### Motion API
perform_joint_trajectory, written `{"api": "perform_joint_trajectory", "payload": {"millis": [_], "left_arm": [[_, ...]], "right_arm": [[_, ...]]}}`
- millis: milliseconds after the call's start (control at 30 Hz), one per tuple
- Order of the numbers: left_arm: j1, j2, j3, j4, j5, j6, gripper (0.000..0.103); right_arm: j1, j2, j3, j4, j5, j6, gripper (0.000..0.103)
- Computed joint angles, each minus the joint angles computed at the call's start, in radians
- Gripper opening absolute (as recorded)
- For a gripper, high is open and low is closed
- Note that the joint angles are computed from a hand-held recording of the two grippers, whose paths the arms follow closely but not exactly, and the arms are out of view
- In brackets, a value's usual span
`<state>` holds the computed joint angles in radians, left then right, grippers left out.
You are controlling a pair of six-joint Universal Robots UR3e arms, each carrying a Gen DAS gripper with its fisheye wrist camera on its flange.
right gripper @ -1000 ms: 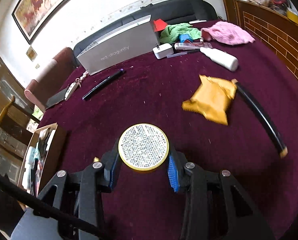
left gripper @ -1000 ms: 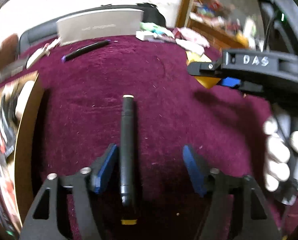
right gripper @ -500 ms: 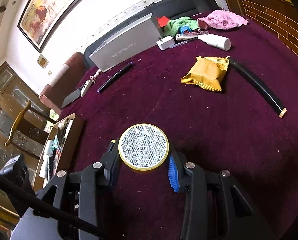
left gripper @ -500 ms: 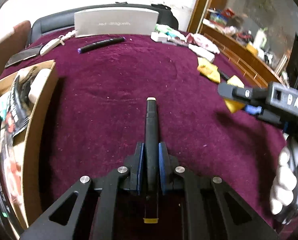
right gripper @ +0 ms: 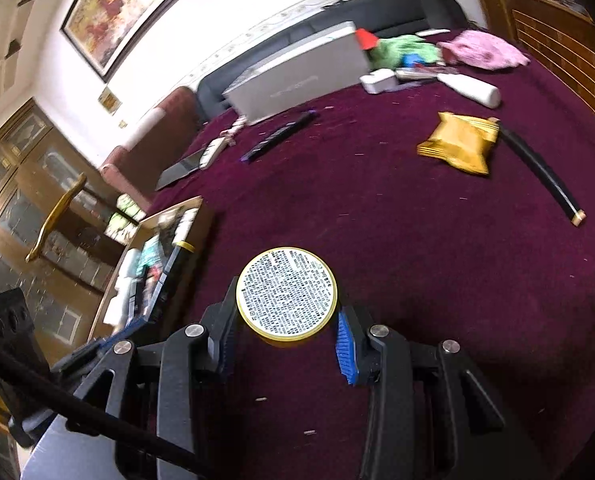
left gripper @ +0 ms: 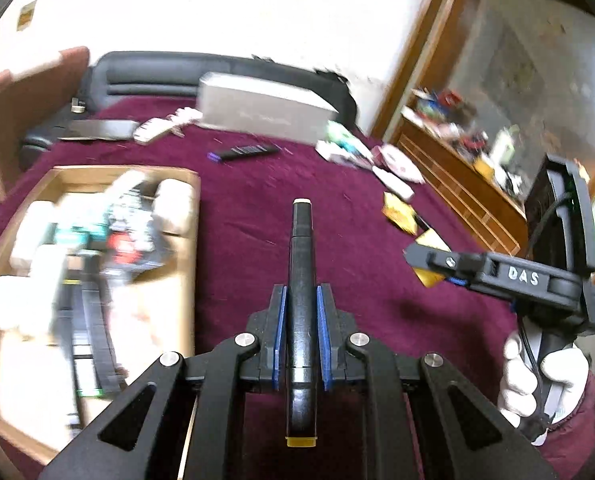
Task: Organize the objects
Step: 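Carry the marker and tape roll into the box and open both grippers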
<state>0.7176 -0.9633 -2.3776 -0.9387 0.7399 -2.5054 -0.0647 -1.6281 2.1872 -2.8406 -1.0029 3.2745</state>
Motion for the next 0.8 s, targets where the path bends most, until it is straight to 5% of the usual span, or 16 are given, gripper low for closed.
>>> {"api": "perform_joint_trajectory", "payload": {"millis": [200, 300, 533, 800], "left_arm": [[0.463, 0.154, 0.058, -0.568, -0.104, 0.419, 0.012], [0.585, 0.145, 0.049, -0.633, -0.103, 0.511, 0.012], [0.644, 0.023, 0.001, -0.422, -0.072, 0.476, 0.012], [0.560, -0.119, -0.052, -0.171, -0.023, 0.383, 0.012]], "right_arm": [[0.211, 0.143, -0.176, 0.011, -0.041, 0.052, 0.038], [0.308, 0.255, -0.289, 0.017, -0.054, 0.075, 0.038], [0.473, 0.463, -0.563, 0.113, -0.123, 0.091, 0.038], [0.526, 0.530, -0.646, 0.184, -0.184, 0.068, 0.038]]}}
